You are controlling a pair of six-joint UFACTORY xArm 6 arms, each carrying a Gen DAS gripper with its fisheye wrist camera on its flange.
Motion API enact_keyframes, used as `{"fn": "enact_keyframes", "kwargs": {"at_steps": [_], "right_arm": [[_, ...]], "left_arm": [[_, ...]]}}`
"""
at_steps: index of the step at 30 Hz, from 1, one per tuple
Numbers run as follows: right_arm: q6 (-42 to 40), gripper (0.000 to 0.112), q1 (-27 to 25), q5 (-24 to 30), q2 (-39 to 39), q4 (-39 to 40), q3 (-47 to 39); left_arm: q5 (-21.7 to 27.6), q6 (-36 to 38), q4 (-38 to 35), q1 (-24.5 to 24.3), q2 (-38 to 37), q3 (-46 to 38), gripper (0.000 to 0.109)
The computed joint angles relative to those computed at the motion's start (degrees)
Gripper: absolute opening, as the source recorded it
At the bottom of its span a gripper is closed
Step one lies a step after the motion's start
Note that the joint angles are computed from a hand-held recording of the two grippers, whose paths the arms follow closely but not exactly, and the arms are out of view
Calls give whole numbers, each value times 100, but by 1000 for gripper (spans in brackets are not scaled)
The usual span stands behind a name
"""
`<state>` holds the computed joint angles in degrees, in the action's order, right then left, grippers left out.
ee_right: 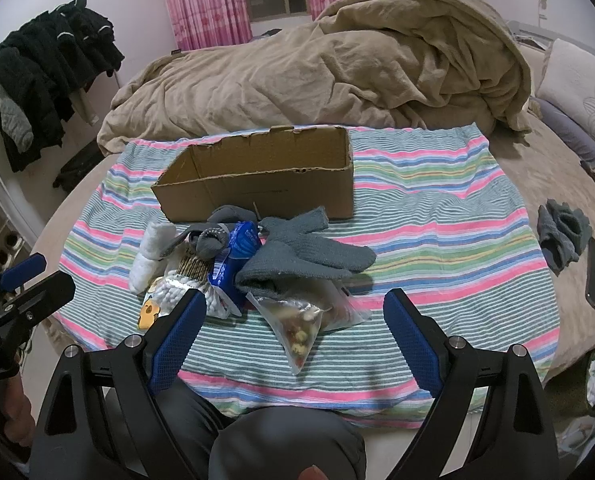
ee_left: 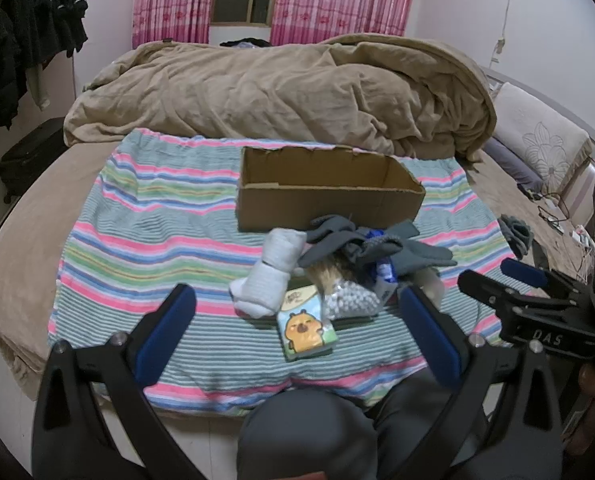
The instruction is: Organize objects
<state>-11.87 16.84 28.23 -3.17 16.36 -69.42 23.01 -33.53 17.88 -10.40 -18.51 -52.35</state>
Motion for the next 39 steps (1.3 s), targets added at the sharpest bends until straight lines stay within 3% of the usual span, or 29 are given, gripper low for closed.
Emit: {"fn": "enact_keyframes", "kwargs": {"at_steps": [13,20,27,34,39], "right_arm": [[19,93,-56,161,431,-95,-505],[-97,93,-148,202,878,26,-921],[-174,93,-202,432,1427,114,-1400],[-544,91,-135,636,1907,544,-1876],[-694,73,-90,951,2289,670,-2269]], "left_arm": [[-95,459,-406,140,457,-395,103],[-199,937,-763,291,1100,-751,101],[-134,1817,-1812,400,1769,-1069,80],[-132,2452,-2382,442,2197,-1212,64],[-234,2787,-2709,462,2313,-1194,49]]}}
